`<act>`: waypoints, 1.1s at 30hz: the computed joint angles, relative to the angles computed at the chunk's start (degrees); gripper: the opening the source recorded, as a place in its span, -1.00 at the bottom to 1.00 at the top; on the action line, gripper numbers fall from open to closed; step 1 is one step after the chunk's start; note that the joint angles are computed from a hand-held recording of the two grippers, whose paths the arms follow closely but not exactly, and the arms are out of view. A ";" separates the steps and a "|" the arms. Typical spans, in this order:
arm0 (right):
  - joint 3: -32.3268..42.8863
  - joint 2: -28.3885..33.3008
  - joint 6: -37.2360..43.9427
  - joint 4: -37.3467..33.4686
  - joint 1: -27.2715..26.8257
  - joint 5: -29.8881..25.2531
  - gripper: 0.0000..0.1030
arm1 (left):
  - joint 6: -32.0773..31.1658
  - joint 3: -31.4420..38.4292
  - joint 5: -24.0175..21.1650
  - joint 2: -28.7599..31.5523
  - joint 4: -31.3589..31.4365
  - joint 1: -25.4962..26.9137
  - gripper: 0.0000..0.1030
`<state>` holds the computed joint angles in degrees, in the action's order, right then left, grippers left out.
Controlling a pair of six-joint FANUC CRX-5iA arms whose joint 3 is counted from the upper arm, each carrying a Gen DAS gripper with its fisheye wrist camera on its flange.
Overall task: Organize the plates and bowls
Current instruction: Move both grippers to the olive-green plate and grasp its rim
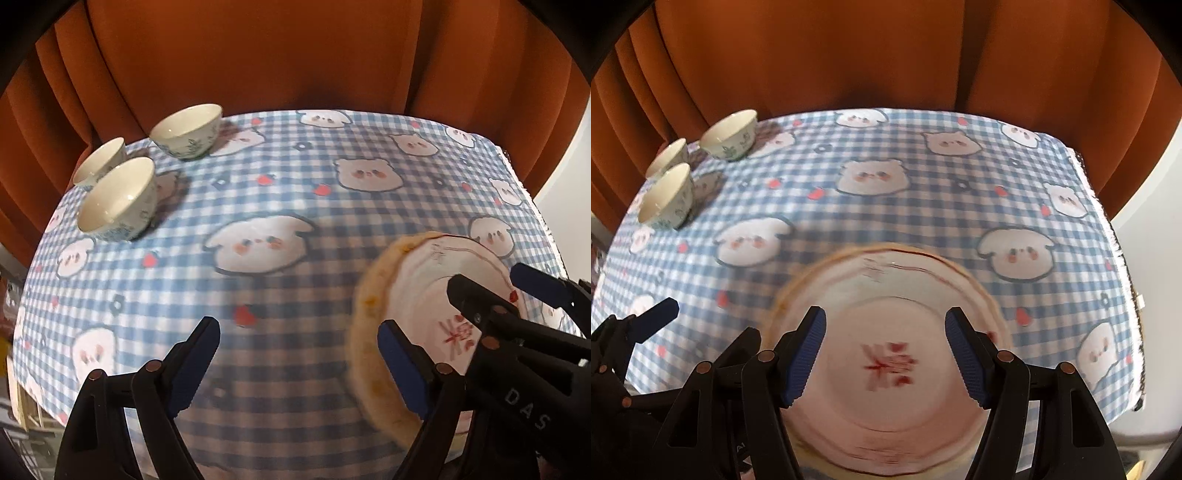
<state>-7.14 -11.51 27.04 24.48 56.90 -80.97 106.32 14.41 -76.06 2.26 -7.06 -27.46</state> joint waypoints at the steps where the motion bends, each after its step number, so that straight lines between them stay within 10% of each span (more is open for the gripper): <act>1: 0.85 1.03 -0.69 0.44 0.54 -0.16 0.37 | -1.65 -0.86 0.39 -0.71 1.01 1.44 0.71; 17: 20.14 21.26 -5.92 4.73 4.58 -1.34 0.41 | -25.84 -9.76 6.88 -4.96 14.29 23.07 0.71; 33: 46.42 40.78 -0.45 2.31 0.24 -4.07 0.41 | -27.76 -2.26 9.47 3.33 12.74 30.00 0.56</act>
